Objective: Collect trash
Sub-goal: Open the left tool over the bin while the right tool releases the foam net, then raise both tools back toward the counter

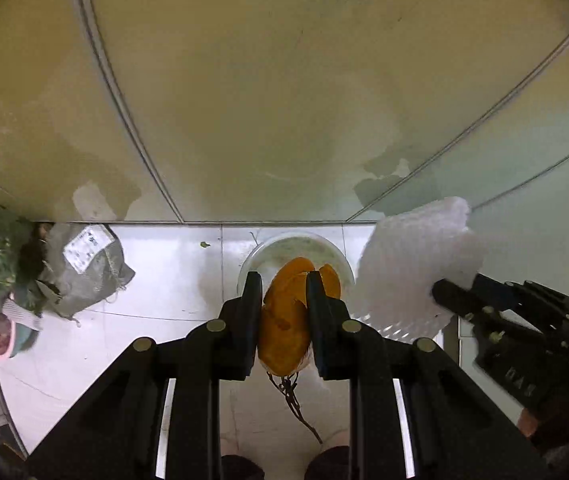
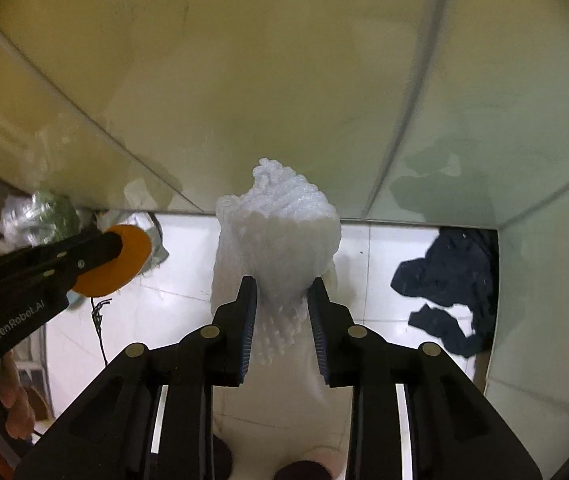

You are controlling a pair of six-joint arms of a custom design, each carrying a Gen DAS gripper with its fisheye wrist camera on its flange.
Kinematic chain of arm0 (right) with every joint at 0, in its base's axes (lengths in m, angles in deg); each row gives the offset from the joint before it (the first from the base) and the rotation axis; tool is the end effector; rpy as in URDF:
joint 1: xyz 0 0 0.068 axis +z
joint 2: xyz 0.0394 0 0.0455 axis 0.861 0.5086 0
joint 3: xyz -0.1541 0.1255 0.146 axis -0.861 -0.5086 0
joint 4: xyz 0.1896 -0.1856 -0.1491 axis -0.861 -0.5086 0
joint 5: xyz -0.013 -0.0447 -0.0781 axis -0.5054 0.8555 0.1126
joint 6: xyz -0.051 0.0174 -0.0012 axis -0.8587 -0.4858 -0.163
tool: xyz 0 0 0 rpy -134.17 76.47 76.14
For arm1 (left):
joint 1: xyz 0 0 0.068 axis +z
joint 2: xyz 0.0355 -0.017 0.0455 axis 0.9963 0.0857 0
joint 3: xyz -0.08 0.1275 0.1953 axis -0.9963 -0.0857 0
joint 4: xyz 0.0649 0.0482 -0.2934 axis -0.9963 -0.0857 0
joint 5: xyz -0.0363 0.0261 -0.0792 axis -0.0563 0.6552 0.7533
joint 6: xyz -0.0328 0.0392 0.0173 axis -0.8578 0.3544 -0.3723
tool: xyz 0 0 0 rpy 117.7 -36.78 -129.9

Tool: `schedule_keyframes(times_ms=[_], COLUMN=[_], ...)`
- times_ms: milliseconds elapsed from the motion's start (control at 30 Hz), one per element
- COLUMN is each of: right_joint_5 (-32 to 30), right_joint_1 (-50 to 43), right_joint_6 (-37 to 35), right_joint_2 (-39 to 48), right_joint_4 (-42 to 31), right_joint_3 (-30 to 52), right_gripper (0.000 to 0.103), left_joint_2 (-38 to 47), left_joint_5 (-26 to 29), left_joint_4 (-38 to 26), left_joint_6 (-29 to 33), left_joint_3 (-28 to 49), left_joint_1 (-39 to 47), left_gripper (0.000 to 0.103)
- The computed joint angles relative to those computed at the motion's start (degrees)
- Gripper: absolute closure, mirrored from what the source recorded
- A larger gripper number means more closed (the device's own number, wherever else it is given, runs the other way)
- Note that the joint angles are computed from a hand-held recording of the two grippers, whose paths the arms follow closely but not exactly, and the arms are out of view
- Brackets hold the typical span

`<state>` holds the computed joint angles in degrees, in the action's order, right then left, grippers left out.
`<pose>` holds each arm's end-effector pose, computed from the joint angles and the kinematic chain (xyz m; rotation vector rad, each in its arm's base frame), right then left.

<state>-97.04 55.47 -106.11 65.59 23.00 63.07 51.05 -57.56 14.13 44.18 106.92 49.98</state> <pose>0.3513 -0.0142 0.0785 -0.4285 2.7946 0.3309 0.2840 -0.1980 0.0384 -0.1635 2.8116 -0.2854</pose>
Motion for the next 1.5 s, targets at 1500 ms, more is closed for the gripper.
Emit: schedule_keyframes(times_ms=[1500], right_joint_5=[0.79], right_joint_1=[0.6], right_joint_6=[8.06], right_joint_2=[-20.94], right_joint_4=[-52.08], right_joint_3=[47.15], right_gripper=[0.048], left_joint_2=[-27.26], left_joint_5=[-9.33], left_joint_4=[-66.73], left_joint_6=[2.85], left_joint_3=[49.77], left_joint_1=[-2.76], left_gripper=[0.055])
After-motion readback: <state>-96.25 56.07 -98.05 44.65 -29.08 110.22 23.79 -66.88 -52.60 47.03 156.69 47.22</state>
